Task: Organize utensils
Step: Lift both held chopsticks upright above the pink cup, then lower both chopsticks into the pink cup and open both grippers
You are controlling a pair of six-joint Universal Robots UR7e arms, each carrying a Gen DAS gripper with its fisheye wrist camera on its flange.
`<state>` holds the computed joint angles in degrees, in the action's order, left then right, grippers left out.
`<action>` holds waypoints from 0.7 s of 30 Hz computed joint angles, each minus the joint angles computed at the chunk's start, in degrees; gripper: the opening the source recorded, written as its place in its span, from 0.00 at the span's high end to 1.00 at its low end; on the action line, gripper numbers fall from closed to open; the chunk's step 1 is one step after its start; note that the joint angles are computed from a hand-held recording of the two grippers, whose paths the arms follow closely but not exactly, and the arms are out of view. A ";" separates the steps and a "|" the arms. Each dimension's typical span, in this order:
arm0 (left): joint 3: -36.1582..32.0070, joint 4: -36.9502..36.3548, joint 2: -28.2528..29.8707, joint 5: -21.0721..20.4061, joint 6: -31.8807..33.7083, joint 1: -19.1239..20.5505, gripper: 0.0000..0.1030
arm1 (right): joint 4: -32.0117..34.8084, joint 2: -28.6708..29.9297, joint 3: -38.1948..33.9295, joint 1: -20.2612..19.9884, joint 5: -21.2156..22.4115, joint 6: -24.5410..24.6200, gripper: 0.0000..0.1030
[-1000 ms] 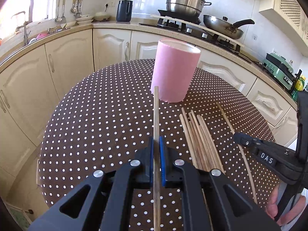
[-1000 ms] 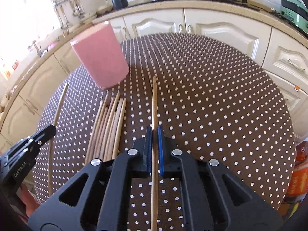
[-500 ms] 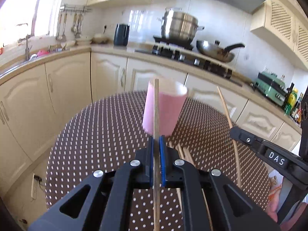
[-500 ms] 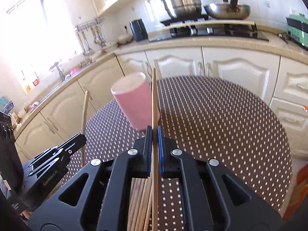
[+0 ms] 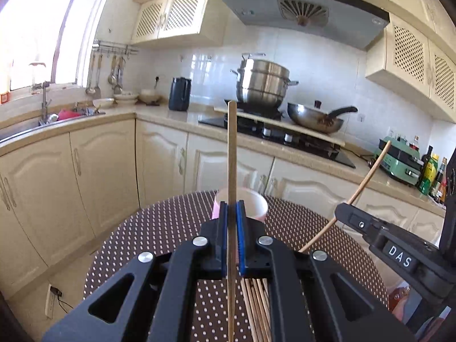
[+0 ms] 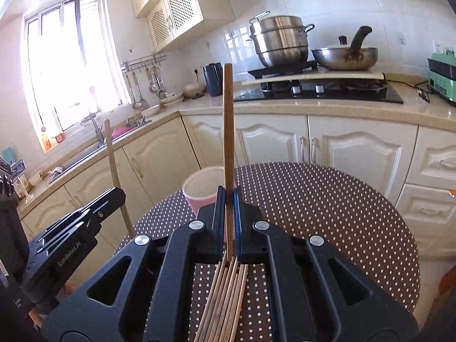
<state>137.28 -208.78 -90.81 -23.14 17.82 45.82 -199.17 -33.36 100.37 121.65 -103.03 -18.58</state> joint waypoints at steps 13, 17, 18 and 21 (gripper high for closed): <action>-14.98 -22.73 8.67 -0.33 24.01 -0.70 0.93 | 2.58 1.70 -9.27 2.29 1.14 -1.91 0.94; -19.97 -26.29 10.71 -3.27 28.42 0.09 0.93 | 3.66 2.98 -12.46 2.67 0.79 -2.15 0.94; -20.80 -26.07 11.00 -4.16 28.04 0.50 0.93 | 4.08 3.43 -13.40 2.74 0.61 -2.38 0.94; -23.19 -24.97 12.13 -6.77 26.36 1.87 0.93 | 5.11 4.59 -15.31 2.84 0.39 -2.63 0.94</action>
<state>114.10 -233.74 -78.68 -29.91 44.18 47.69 -194.06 -28.77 85.06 124.49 -102.64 -21.21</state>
